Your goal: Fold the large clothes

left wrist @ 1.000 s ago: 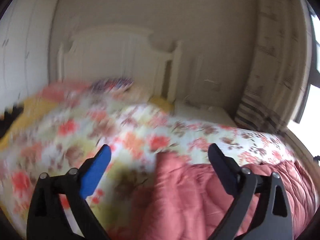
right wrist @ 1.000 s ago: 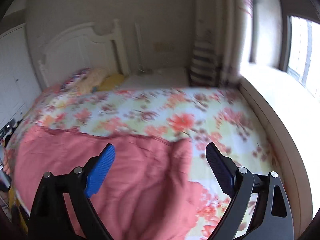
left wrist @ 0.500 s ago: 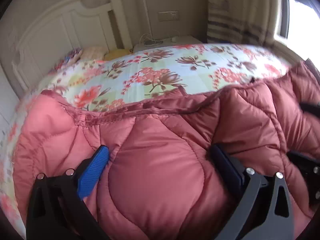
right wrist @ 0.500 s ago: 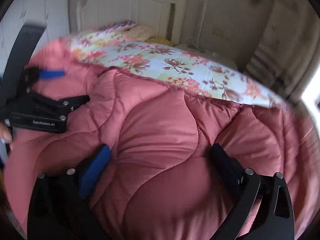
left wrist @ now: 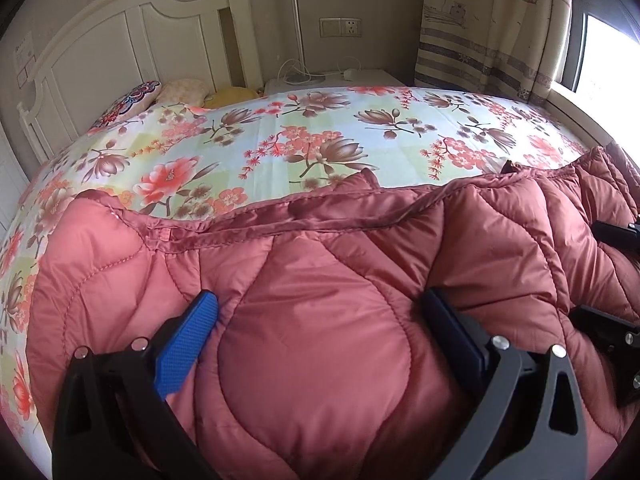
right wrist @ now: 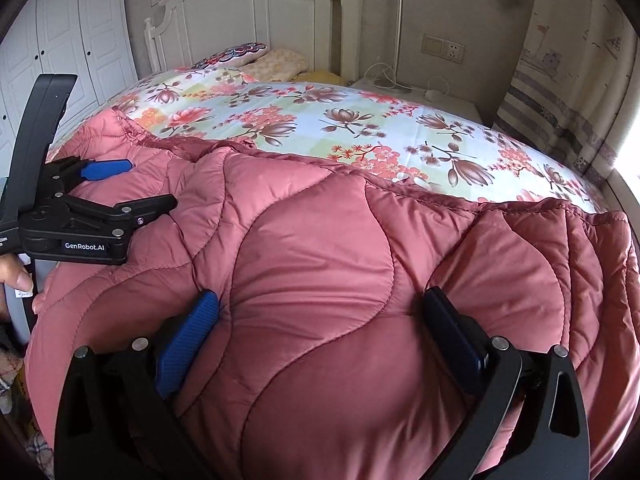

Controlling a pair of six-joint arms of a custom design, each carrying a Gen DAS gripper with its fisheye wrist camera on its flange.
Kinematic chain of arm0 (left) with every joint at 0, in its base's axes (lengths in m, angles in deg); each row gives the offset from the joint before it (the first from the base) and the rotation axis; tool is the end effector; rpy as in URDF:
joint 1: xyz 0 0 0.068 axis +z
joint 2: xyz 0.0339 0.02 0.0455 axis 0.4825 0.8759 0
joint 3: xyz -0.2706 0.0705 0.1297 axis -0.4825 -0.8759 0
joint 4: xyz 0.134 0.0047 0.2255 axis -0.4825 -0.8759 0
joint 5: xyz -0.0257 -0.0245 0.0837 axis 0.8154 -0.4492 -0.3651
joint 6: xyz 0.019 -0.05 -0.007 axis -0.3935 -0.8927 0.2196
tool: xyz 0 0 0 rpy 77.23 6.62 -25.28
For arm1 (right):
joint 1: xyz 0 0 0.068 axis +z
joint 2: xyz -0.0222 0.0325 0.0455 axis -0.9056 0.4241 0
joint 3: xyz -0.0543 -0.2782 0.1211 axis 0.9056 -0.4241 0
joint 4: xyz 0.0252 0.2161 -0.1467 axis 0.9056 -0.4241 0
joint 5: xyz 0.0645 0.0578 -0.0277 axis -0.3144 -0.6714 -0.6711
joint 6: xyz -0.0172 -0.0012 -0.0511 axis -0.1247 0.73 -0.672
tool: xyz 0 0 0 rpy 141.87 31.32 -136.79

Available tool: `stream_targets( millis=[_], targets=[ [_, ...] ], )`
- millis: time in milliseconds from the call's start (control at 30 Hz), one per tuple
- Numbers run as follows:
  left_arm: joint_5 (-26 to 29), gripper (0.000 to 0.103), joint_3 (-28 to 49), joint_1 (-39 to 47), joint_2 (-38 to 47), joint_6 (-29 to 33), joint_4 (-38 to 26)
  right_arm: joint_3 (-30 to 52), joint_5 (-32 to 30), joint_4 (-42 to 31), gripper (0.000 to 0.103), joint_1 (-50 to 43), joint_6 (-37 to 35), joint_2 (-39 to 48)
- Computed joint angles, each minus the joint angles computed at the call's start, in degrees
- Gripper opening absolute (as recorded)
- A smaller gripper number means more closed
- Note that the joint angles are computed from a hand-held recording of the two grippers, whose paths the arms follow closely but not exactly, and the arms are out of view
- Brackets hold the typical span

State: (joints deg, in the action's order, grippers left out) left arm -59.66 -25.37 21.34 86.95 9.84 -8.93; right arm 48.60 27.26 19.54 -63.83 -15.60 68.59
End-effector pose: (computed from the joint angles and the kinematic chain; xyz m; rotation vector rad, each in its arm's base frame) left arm 0.3611 -0.0580 0.1130 0.8020 2.3150 -0.2290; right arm 0.2491 0.0033 0.1234 0.0964 2.4110 -0.0006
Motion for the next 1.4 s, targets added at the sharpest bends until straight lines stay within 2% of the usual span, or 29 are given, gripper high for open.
stream_targets(
  millis=[167, 233, 333, 400, 467, 533, 567, 633, 733, 800, 833, 933, 967, 1000, 1067, 1100, 1133, 1167, 1200, 1267, 1333, 1400],
  targets=[
    [0.3, 0.101, 0.3, 0.2, 0.2, 0.0, -0.3, 0.7, -0.5, -3.7, 0.098, -0.4, 0.8, -2.1],
    [0.2, 0.101, 0.2, 0.1, 0.1, -0.1, -0.2, 0.7, 2.0, -9.3, 0.098, 1.5, 4.9, -7.3],
    [0.3, 0.101, 0.4, 0.2, 0.2, -0.2, -0.4, -3.3, 0.7, -9.8, 0.098, 6.0, 8.5, -19.2],
    [0.4, 0.101, 0.4, 0.2, 0.3, -0.1, -0.3, -4.5, 3.1, -11.1, 0.098, 11.5, 9.2, -24.7],
    [0.5, 0.101, 0.4, 0.3, 0.3, -0.1, -0.4, -3.7, 7.9, -12.2, 0.098, 17.0, 10.0, -23.1],
    [0.4, 0.101, 0.3, 0.2, 0.3, -0.2, -0.3, -1.0, 11.2, -13.1, 0.098, 20.5, 10.4, -13.1],
    [0.6, 0.101, 0.3, 0.3, 0.2, -0.2, -0.2, -0.6, 11.8, -11.2, 0.099, 21.0, 10.7, -7.7],
    [0.0, 0.101, 0.2, 0.2, 0.3, -0.5, 0.1, -2.9, 14.2, -2.7, 0.099, 22.2, 11.2, -3.7],
    [-2.6, 0.101, -0.3, -0.9, -0.9, -0.6, -0.1, -2.4, 13.8, -3.8, 0.099, 21.9, 11.6, -3.9],
    [-7.0, 0.101, -2.9, -2.5, -4.2, -1.7, 2.4, -2.8, 14.0, -3.0, 0.099, 22.1, 11.8, -3.8],
    [-7.0, 0.101, -4.3, -2.6, -6.4, -2.8, 3.2, -3.1, 13.8, -2.3, 0.099, 21.9, 11.8, -3.6],
    [4.4, 0.101, -5.8, -1.3, -13.1, -7.2, -0.9, -3.9, 13.3, -0.9, 0.099, 21.6, 11.8, -3.4],
    [6.4, 0.101, -6.5, -2.2, -14.7, -8.6, -1.1, -3.9, 13.2, -0.8, 0.099, 21.5, 11.7, -3.5],
    [6.0, 0.101, -7.2, -3.3, -15.2, -9.0, 0.0, -4.0, 13.2, -0.7, 0.099, 21.5, 11.7, -3.6],
    [1.0, 0.101, -8.9, -7.2, -14.0, -7.8, 4.9, -4.3, 13.1, -0.2, 0.099, 21.2, 11.5, -3.6],
    [-4.1, 0.101, -8.8, -9.8, -10.8, -6.1, 7.4, -4.6, 13.1, 0.3, 0.099, 21.1, 11.3, -3.6],
    [-8.7, 0.101, -6.8, -11.9, -6.0, -4.4, 7.2, -4.9, 13.1, 0.6, 0.099, 21.2, 11.4, -3.8],
    [-8.7, 0.101, -4.2, -12.2, -2.8, -4.2, 4.3, -5.1, 12.6, 0.7, 0.099, 20.9, 11.4, -4.2],
    [-3.5, 0.101, -0.7, -9.9, -1.2, -5.8, -0.6, -5.0, 12.5, -0.1, 0.099, 20.9, 11.6, -4.6],
    [1.6, 0.101, 2.2, -7.2, -0.1, -8.0, -4.3, -5.3, 12.2, -2.6, 0.099, 21.1, 11.1, -7.3],
    [2.1, 0.101, 2.1, -6.8, 0.1, -7.7, -4.1, -4.8, 12.3, -8.2, 0.098, 21.4, 10.3, -12.1],
    [0.7, 0.101, 1.0, -7.4, -0.3, -7.8, -2.5, -5.8, 16.3, -13.8, 0.098, 22.4, 10.0, -20.0]
  ],
)
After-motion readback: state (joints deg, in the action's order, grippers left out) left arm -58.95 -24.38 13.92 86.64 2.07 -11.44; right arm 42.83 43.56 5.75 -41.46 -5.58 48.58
